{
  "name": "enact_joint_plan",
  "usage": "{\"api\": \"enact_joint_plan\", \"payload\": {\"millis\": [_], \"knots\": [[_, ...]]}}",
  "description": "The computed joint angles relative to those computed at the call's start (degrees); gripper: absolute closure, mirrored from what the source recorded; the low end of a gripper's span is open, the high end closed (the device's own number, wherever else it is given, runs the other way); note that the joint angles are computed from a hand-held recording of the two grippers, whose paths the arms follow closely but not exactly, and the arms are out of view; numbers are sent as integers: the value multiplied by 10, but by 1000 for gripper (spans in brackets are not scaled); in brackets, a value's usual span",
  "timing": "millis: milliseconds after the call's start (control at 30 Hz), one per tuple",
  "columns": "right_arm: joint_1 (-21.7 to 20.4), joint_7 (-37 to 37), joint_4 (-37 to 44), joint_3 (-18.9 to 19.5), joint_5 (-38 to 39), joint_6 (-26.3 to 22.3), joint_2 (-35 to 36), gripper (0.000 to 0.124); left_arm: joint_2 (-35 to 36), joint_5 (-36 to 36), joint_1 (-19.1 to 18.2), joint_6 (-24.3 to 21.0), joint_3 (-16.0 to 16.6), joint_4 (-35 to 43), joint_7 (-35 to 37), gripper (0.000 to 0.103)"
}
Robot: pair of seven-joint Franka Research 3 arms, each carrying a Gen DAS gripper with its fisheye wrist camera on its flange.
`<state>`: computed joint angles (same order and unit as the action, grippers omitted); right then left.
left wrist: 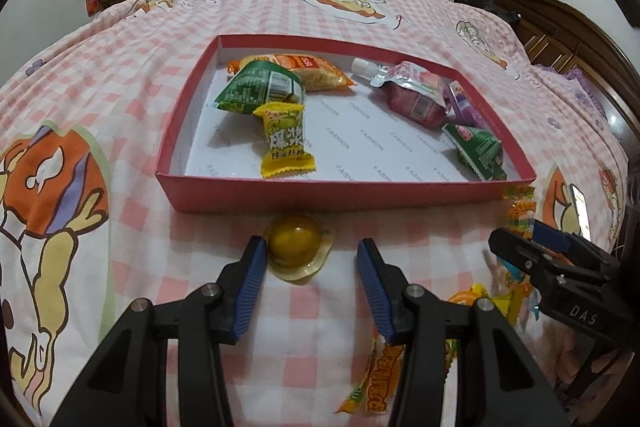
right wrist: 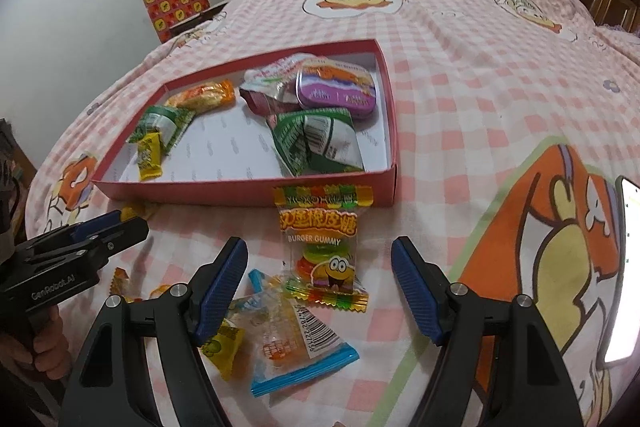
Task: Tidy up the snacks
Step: 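Withdraw both tools from the box toward the loose candies, then grasp the round yellow candy with the left tool while the right tool grasps the burger gummy packet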
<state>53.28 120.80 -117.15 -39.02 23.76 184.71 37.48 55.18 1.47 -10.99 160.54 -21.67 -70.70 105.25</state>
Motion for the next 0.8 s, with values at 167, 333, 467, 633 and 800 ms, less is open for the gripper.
{"api": "enact_joint_plan", "payload": {"millis": [167, 333, 467, 633, 800], "knots": [[-3, 3, 3, 3, -1, -2, 4, 47, 6, 9, -11, 5, 12, 6, -10, 53], [-15, -3, 8, 15, -1, 2, 8, 42, 17, 13, -13, 0, 12, 23, -16, 53], [-14, -5, 10, 16, 2, 6, 11, 41, 16, 14, -11, 8, 10, 18, -13, 53], [-4, -5, 7, 9, 21, 13, 15, 47, 13, 14, -9, 18, 11, 12, -22, 66], [3, -5, -4, 6, 55, 27, 12, 64, 6, 9, 6, 26, -5, -5, -11, 70]]}}
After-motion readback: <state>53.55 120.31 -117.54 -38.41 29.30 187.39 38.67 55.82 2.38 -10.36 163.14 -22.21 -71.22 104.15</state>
